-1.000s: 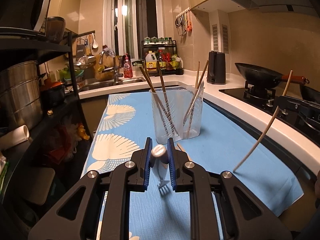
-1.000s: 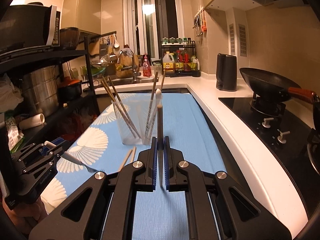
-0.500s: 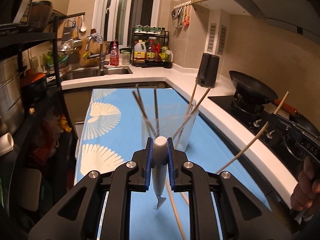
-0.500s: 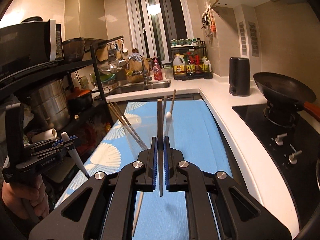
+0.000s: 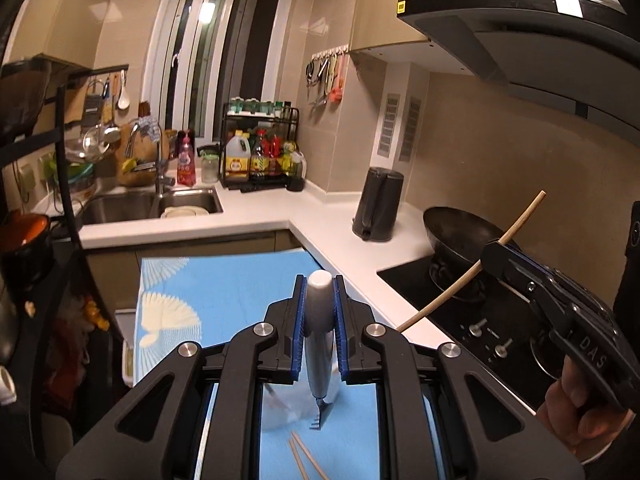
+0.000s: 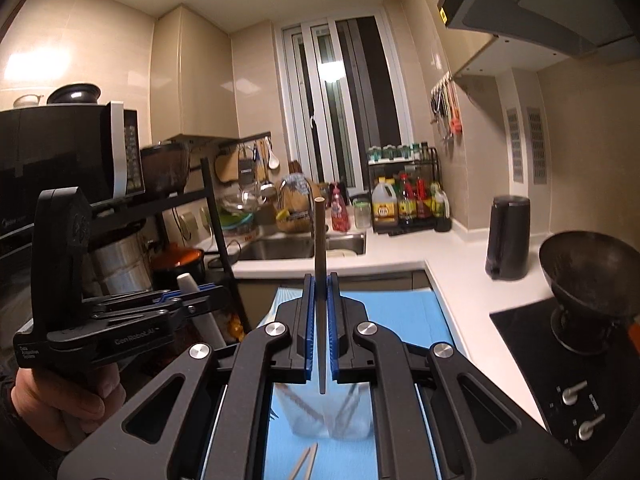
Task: Organize utensils
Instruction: 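Carry the fork and chopstick over the clear cup and lower them in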
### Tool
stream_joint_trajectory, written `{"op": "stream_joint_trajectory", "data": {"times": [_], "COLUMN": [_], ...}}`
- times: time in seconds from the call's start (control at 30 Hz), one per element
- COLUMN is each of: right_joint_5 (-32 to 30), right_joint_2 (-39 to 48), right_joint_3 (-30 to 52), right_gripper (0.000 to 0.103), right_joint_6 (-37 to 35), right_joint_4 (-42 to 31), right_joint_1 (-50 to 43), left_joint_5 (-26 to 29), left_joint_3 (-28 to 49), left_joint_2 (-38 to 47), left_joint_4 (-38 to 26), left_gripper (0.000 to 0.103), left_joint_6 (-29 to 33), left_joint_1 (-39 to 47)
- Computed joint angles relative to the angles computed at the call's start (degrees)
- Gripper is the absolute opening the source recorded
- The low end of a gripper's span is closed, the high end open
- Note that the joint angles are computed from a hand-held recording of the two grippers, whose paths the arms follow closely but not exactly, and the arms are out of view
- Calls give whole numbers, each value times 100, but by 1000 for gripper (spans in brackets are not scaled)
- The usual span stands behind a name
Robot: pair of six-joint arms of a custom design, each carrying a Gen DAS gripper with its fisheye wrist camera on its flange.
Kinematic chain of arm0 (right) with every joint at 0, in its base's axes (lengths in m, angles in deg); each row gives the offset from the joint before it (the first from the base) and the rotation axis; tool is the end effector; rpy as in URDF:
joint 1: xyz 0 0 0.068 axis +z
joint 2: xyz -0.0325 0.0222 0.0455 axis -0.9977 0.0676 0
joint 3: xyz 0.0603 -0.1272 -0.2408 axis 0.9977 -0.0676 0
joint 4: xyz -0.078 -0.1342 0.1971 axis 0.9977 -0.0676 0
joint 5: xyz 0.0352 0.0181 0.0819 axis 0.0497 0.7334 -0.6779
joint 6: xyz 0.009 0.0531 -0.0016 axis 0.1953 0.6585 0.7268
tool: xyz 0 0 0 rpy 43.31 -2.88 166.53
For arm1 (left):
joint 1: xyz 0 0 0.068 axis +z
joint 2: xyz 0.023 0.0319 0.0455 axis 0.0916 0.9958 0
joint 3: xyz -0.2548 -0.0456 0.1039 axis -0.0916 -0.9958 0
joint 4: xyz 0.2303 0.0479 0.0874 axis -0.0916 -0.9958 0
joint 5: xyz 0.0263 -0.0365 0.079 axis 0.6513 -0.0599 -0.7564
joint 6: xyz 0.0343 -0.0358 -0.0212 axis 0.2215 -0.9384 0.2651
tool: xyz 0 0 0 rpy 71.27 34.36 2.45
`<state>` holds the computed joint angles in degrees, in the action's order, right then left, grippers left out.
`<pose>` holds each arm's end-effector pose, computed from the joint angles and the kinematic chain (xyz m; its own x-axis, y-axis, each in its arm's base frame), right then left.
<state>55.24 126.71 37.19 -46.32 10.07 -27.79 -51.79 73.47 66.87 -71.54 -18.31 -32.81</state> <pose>0.1176 0.1298 0.4490 -0.2028 0.1944 -0.9597 0.1935 0.9687 0.1553 0.2543 -0.2103 0.4521 -0.3544 0.2246 -0.9077 0.7605 0.6341 -0.1400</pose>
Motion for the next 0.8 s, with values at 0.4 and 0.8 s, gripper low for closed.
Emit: {"op": "stream_joint_trajectory", "data": {"times": [0.4, 0.8], "right_joint_5": [-1983, -3031], "right_joint_2": [88, 414], "right_joint_3": [-1339, -2297], "right_gripper": [6, 14], "right_joint_6": [-905, -831], "right_joint_4": [1954, 2376], "right_joint_1": [-2212, -2861], "left_joint_5": [-462, -304], "left_joint_3": [687, -412], "left_joint_2": [1635, 1655], "left_joint_4": [132, 515], "left_gripper": [12, 19], "left_joint_6": [242, 372], "left_joint_1": [-104, -47]}}
